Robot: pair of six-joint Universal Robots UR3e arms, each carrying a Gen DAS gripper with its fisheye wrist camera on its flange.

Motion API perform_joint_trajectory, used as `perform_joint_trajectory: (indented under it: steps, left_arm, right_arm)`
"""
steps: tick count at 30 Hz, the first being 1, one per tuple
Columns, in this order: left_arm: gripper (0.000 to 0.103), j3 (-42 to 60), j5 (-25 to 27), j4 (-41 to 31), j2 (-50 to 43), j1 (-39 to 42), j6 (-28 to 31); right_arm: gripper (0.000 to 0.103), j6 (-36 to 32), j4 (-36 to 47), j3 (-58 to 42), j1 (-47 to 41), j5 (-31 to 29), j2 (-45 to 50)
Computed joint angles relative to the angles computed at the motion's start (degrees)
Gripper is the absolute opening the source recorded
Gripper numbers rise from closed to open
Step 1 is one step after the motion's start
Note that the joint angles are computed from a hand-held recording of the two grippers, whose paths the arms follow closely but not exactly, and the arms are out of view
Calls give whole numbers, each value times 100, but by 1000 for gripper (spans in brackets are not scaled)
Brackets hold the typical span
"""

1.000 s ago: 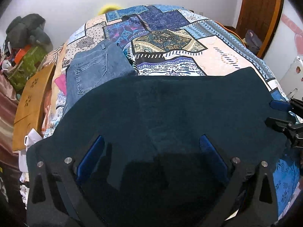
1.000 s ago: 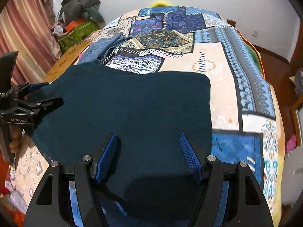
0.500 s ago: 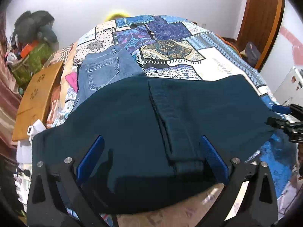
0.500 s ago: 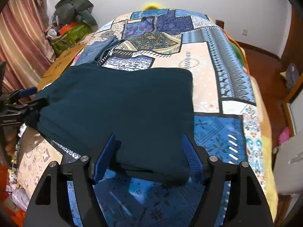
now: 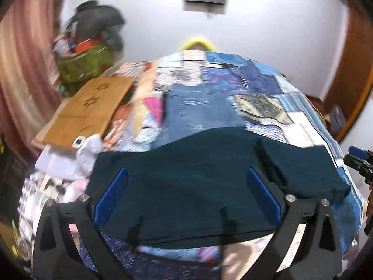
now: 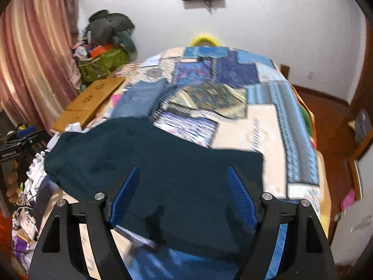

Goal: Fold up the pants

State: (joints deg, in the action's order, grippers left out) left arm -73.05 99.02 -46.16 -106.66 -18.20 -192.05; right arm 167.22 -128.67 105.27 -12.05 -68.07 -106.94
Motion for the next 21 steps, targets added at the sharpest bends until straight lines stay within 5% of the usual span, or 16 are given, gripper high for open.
perform_joint_trajectory:
  steps: [15,21]
  left_arm:
    - [102,-3121,-2179,-241,1898,2594,-301]
    - [102,-3914,-3776,-226,1922,3449,-369]
  right_arm:
    - [75,662,-806,-874,1874,-785,2084]
    - [75,1001,-367,-824,1481,-74,2016]
